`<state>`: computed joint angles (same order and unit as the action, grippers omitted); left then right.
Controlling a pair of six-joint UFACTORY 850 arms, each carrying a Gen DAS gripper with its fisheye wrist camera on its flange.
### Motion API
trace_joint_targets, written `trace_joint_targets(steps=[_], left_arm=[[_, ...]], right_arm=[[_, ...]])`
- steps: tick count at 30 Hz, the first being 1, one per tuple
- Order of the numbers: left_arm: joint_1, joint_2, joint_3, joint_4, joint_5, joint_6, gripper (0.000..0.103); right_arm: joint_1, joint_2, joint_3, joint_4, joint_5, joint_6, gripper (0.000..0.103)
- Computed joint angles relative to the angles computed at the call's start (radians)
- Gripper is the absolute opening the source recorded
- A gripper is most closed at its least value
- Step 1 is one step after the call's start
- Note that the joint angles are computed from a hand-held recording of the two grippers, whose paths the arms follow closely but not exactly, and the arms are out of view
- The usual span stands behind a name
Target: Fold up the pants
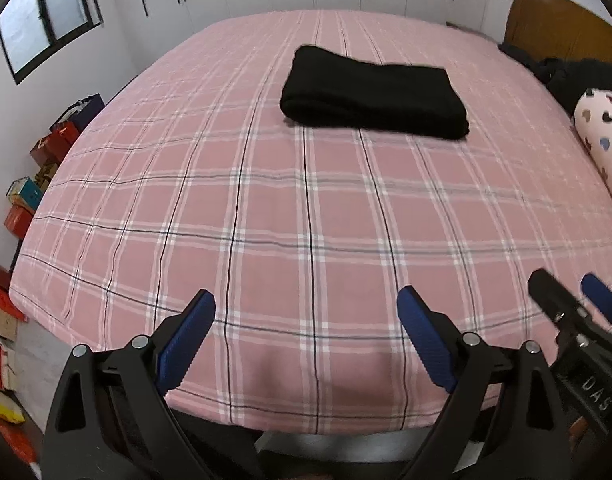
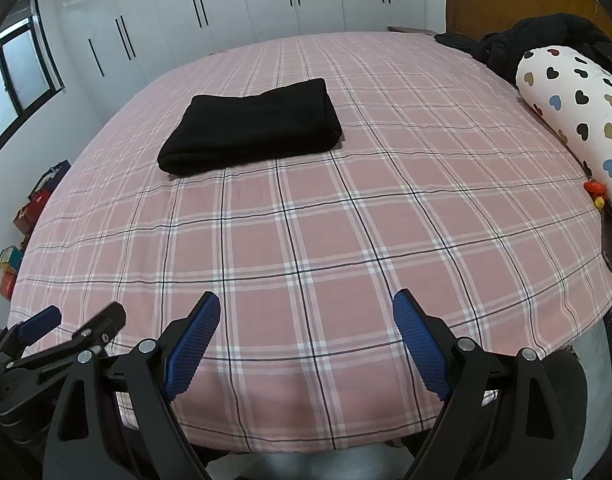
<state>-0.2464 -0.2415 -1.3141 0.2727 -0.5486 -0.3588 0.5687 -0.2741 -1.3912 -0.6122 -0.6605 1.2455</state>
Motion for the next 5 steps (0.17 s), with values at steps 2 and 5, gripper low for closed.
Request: trace_joint_targets(steps=[2,5], left_arm=[[0.0,0.007,0.01,0.006,0.006,-0.01,0.09],[0.003,0.007,0.012,-0.023,0.005,0.016,0.09]], right_arm=[[0.002,-0.001,0.0,0.003,-0.001,-0.002,0.086],[0.005,0.0,0.002,0.004,-0.001,-0.005,0.086]])
